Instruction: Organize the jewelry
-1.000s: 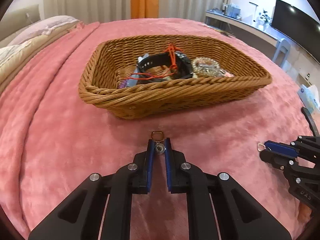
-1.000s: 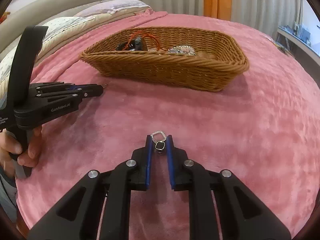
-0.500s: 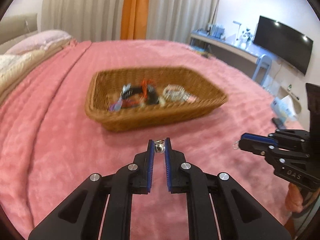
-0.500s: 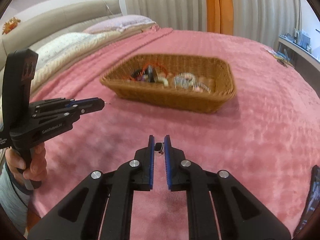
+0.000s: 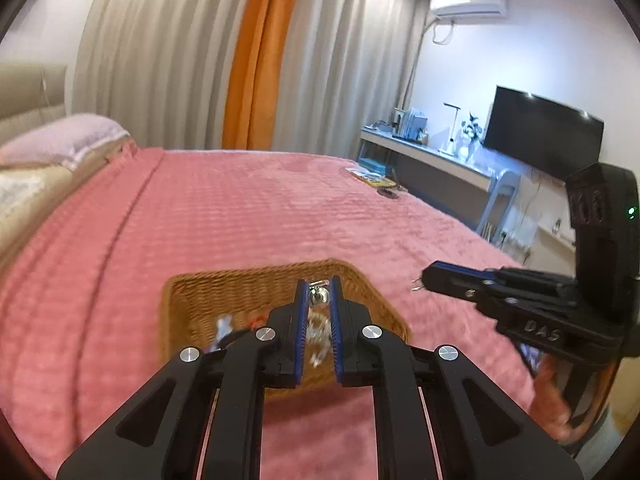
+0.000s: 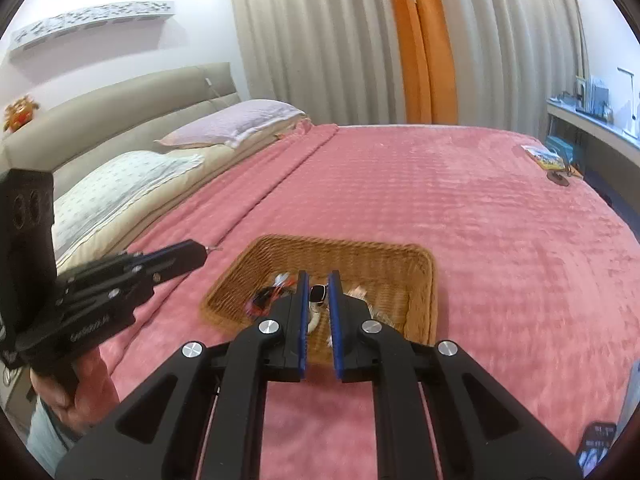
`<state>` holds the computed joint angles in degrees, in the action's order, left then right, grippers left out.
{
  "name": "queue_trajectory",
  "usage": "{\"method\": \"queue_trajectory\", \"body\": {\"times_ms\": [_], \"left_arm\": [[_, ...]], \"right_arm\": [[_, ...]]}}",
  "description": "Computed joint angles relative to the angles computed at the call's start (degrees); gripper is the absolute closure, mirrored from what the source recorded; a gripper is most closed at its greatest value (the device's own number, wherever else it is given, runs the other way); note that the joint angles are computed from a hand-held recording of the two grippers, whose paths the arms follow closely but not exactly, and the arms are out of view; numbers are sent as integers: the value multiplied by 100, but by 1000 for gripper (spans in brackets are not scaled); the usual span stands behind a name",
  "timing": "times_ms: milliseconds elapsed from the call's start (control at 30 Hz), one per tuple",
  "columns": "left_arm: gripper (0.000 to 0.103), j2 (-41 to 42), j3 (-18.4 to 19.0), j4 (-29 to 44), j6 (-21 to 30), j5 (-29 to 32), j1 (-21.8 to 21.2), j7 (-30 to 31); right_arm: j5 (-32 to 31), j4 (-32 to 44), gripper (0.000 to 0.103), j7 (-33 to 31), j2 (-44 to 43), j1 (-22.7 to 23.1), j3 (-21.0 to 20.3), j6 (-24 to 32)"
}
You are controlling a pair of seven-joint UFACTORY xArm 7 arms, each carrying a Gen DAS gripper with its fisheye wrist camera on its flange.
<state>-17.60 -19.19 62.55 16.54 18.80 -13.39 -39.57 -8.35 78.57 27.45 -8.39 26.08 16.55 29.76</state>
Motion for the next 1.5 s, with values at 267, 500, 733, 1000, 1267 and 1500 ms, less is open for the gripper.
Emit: {"method": "queue_trajectory", "body": {"times_ms": [267, 500, 733, 1000, 1267, 1500], "left_arm": [[94, 1451, 470, 593, -329, -393, -350, 136], [90, 1793, 788, 593, -277, -1252, -672, 879], [63, 1535, 838, 322, -535, -1302, -715, 848], [53, 701, 390, -99, -390, -3, -208, -485], [30, -1203, -744, -490, 485, 1335, 843, -1925], [19, -2597, -1239, -987, 1145, 969, 1130, -2102]], "right_arm": [[833, 740, 95, -442, 1348, 1, -330, 86], [768, 677, 94, -370, 1556, 74, -461, 94], [800, 503, 56, -266, 1426, 44, -488, -50], [640, -17, 56, -142, 607, 1, -367, -372], [-975, -753, 56, 1070, -762, -347, 338, -486], [-1221, -1681, 56, 1653, -1866, -756, 877, -677]]}}
